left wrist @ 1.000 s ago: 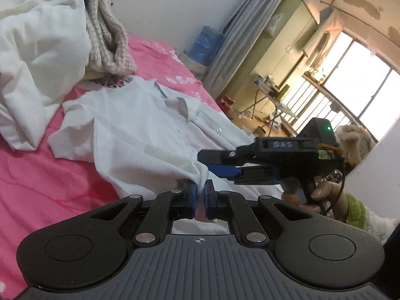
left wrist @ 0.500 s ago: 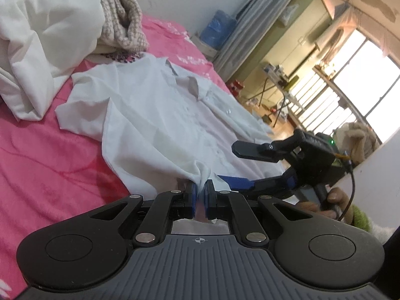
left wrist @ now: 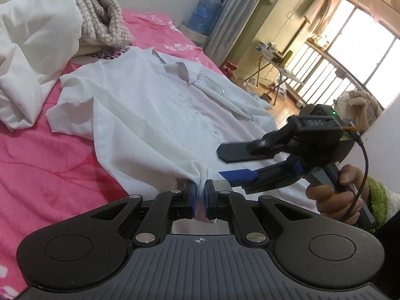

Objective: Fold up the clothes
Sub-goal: 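Pinch the shirt hem with the left gripper while the right gripper pinches the shirt side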

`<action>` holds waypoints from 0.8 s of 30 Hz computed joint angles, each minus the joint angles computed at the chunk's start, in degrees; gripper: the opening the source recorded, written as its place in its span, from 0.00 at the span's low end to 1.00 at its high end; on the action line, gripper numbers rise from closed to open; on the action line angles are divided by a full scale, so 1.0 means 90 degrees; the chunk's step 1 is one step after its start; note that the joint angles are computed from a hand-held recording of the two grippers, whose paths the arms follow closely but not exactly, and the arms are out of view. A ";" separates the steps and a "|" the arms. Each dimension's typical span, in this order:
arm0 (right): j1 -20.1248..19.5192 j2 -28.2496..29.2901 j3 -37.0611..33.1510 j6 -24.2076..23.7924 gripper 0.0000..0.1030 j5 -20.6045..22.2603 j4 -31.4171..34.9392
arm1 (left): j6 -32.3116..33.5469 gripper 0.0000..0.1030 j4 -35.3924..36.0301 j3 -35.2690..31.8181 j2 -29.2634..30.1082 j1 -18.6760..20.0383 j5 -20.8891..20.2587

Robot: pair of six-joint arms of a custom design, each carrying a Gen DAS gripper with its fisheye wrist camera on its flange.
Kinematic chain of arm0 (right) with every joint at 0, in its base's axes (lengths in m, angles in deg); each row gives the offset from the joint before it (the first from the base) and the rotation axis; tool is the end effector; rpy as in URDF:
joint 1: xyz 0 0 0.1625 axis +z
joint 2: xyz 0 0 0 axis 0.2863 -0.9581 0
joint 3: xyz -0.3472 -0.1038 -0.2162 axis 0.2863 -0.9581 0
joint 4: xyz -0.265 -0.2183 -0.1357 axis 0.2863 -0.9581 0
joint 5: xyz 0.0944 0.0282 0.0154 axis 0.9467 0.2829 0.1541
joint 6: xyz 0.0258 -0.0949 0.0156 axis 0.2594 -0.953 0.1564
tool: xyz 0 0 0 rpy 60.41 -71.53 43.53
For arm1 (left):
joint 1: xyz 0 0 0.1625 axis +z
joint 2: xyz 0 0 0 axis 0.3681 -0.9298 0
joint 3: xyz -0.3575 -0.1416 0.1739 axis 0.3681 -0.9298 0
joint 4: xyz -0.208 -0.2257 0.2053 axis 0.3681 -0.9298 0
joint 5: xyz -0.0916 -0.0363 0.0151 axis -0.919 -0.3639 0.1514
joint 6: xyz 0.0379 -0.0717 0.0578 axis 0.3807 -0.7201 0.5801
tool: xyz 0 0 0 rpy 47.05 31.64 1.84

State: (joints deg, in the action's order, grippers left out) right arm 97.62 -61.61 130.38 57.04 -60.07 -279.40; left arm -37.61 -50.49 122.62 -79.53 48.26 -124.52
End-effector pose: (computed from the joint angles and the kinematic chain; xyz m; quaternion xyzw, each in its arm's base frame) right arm 0.3501 -0.3662 -0.0151 0.0301 0.9660 -0.0804 0.2440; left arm 0.0021 -0.3889 0.4653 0.3625 0.9213 -0.1397 0.0157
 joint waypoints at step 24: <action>0.0222 -0.0253 0.0012 -0.0462 0.01 -0.0566 0.1238 | -0.0447 0.47 0.0585 -0.0126 -0.0110 0.0137 0.0634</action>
State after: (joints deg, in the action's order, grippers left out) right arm 99.62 -63.88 130.49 52.89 -65.16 -268.25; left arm -41.63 -45.23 121.49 -80.52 49.49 -118.81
